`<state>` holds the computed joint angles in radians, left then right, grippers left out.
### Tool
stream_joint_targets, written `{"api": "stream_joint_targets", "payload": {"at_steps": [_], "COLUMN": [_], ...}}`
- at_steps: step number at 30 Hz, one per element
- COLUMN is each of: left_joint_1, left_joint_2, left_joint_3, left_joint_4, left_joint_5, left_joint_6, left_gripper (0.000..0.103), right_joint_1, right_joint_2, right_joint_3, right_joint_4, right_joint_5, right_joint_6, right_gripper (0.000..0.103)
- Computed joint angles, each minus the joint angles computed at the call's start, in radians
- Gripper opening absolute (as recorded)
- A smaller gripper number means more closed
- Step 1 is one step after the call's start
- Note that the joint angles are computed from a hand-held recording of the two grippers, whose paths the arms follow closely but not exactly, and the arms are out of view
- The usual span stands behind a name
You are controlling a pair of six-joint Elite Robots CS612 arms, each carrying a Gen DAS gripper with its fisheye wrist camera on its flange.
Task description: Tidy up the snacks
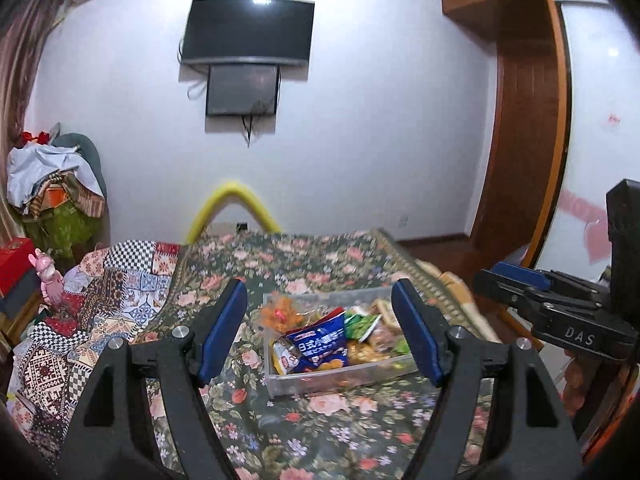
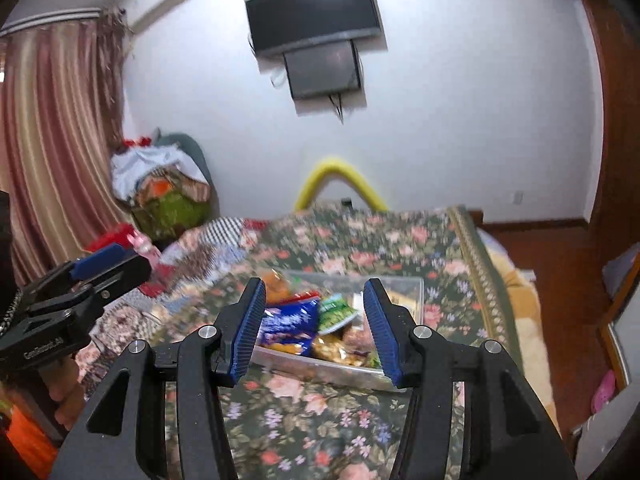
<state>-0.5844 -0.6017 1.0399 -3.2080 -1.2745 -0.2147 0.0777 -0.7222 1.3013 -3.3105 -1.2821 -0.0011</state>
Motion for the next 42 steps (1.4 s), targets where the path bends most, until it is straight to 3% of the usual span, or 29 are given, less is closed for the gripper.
{"api": "stream_joint_targets", "payload": {"at_steps": [6, 14, 17, 26, 42], "left_joint_1": [-0.026, -0.055, -0.059, -0.072, -0.071], "left_joint_2": [-0.074, -0.120, -0.128, -0.130, -0.127], "left_joint_3": [0.139, 0.235, 0.254, 0.269, 0.271], "left_joint_4": [-0.121, -0.230, -0.253, -0.264, -0.261], "left_joint_5": [0.016, 0.045, 0.046, 0.094, 0.083], "left_joint_6": [-0.016, 0.011, 0.008, 0.019, 0.020], "left_gripper": [0.079, 0.095, 0.101, 0.103, 0.103], "right_joint_1": [0.000, 0.003, 0.004, 0.013, 0.019], "right_joint_2": [-0.057, -0.082, -0.083, -0.089, -0.090], "right_joint_3": [0.112, 0.190, 0.195, 0.220, 0.234], "right_joint_4": [-0.137, -0.247, -0.249, -0.307, -0.337], "right_joint_5": [0.027, -0.007, -0.013, -0.050, -0.092], "right_joint_6": [0.006, 0.032, 0.027, 0.020, 0.011], "right_gripper": [0.048, 0.077, 0.080, 0.100, 0.103]}}
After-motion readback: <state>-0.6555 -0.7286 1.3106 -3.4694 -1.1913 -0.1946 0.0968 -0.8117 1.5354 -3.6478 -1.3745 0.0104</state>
